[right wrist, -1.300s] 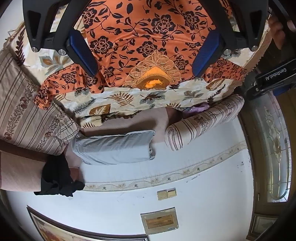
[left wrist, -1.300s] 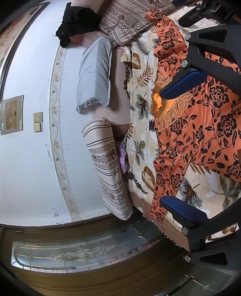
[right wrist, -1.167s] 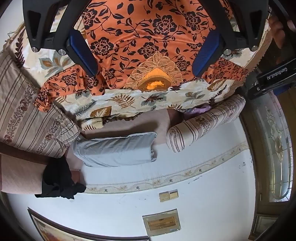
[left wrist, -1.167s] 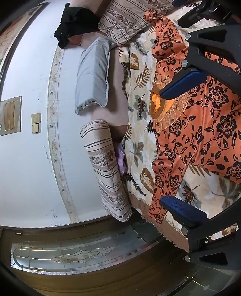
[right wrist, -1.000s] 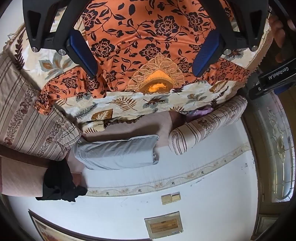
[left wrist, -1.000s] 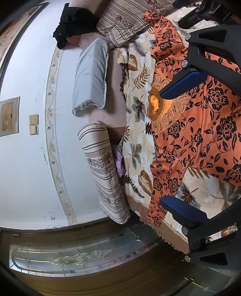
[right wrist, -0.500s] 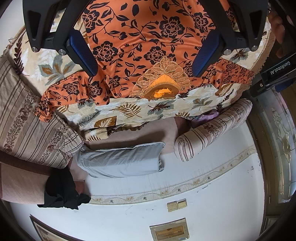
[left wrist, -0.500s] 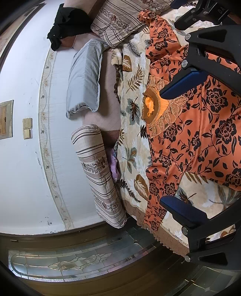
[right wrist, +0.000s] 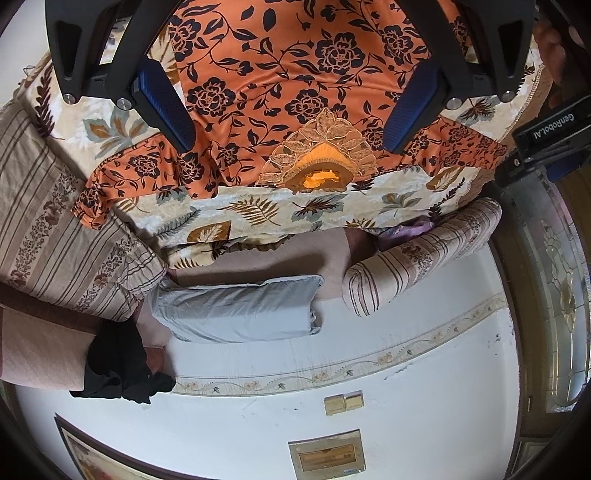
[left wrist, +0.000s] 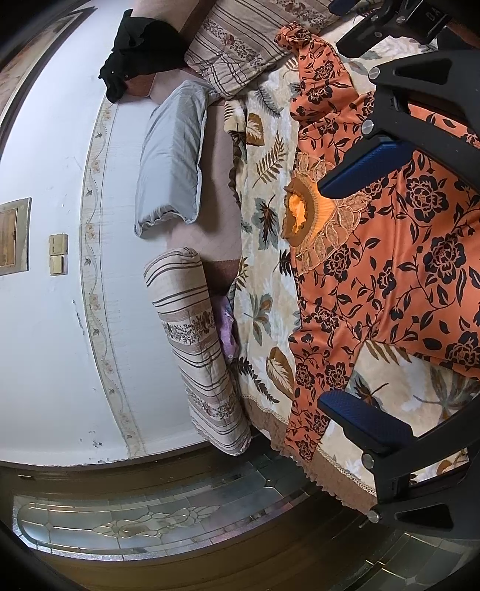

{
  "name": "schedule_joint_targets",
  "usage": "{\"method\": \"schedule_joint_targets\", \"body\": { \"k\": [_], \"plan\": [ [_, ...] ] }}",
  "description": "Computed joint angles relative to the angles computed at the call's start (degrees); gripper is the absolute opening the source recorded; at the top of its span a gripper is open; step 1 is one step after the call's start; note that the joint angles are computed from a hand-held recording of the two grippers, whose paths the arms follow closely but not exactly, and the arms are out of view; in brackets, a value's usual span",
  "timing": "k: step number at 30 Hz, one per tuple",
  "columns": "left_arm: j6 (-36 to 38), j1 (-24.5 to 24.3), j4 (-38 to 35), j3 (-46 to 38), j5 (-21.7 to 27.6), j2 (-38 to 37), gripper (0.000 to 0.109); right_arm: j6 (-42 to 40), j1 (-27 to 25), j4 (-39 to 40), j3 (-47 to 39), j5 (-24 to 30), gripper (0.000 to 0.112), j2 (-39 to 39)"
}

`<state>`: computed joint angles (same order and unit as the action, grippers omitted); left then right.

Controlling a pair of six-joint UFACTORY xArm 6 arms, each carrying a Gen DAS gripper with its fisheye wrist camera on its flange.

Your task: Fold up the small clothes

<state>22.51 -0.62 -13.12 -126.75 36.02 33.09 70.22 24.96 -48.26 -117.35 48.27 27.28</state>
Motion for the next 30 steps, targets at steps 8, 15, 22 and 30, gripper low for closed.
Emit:
{"method": "schedule_joint_targets", "body": {
  "k": [8, 15, 22, 30],
  "plan": [
    [0.7, 0.5, -1.2, 0.6, 0.2, -0.5, 0.103, -2.7, 0.9, 0.7, -3.8, 1.4, 0.103, 2.4],
    [0.1, 0.8, -0.8, -3.2, 2.6, 1.8, 0.103, -3.0, 0.7, 1.4, -4.5, 1.6, 0.103, 3.0],
    [-0.5, 1.0, -0.2, -7.6, 4.9, 4.7, 0.103, -3.5, 0.5, 2.5, -5.2, 1.5, 0.103, 3.9],
    [-2.0, 0.7, 2.2, -14.8, 8.8, 10.1, 0.103, -3.8, -1.2, 4.6, -3.4, 0.4, 0.103, 4.0]
  ]
}}
